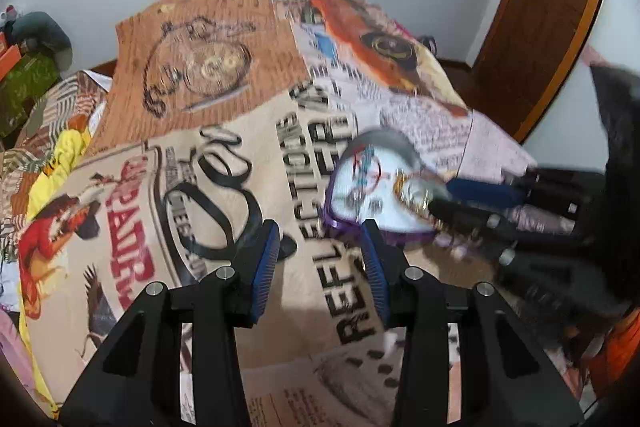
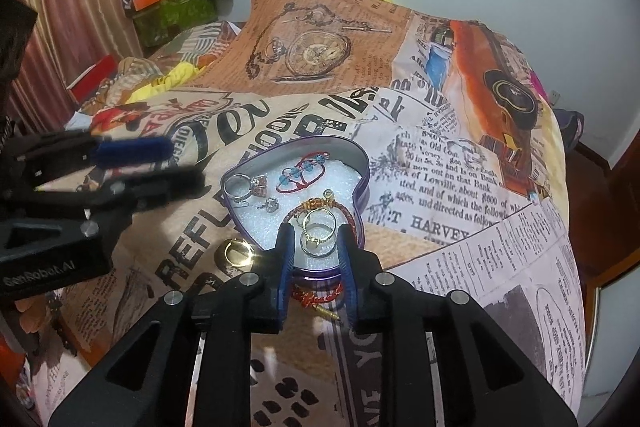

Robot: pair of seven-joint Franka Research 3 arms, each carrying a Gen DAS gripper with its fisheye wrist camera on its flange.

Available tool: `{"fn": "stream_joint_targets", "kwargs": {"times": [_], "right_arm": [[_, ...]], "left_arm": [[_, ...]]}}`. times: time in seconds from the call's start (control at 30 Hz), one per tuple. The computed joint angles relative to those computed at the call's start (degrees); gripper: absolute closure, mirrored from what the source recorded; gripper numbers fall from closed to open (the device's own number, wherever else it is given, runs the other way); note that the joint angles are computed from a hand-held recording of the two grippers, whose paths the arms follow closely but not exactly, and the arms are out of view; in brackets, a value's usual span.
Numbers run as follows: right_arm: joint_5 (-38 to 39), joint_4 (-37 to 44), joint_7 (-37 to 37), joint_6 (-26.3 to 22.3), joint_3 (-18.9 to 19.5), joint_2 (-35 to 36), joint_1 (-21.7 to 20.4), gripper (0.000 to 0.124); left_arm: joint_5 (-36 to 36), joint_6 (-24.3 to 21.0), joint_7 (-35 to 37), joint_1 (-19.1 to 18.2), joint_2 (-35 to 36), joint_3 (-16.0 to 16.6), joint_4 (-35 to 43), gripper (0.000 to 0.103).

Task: Organize jewelry
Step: 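Open the left tool over the tin while the right tool releases its earring there, then withdraw both open tools up and away from the tin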

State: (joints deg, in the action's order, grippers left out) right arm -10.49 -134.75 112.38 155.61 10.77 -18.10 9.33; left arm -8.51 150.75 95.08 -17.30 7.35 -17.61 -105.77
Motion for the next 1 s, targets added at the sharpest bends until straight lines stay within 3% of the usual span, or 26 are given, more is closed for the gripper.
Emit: {"fn": "stream_joint_targets", "kwargs": {"times": [0.17, 0.3, 0.5, 0.63, 0.67, 1.0], "right_arm": [[1.9, -0.2, -0.8, 0.3, -0.8, -0.2, 0.6, 0.1], [2.0, -0.8, -0.4, 1.5, -0.5, -0.7, 0.1, 0.085], [2.1, -1.6, -0.3, 2.5, -0.2, -1.8, -0.4, 0.085], [2.9, -2.0, -0.5, 2.9, -0.3, -2.1, -0.7, 0.085], [3.3, -2.2, -0.5, 3.1, -0.4, -2.3, -0.8, 0.085], [4.6, -3.4, -0.5, 3.0, -0.1, -3.8, -1.5, 0.085]], "left_arm": [[-4.0, -3.7, 4.8, 0.2, 1.5, -1.3, 1.0, 0.062], [-2.6, -4.3, 4.9, -0.9, 2.9, -1.5, 1.9, 0.062], [0.8, -4.6, 4.4, -1.8, 4.1, -1.6, 2.7, 0.062], [3.0, -3.7, 3.7, -2.2, 4.3, -1.5, 2.4, 0.073], [3.1, -3.4, 3.7, -2.2, 4.4, -1.6, 2.3, 0.083], [4.7, -1.7, 3.0, -2.2, 2.4, -1.7, 0.1, 0.084]]}}
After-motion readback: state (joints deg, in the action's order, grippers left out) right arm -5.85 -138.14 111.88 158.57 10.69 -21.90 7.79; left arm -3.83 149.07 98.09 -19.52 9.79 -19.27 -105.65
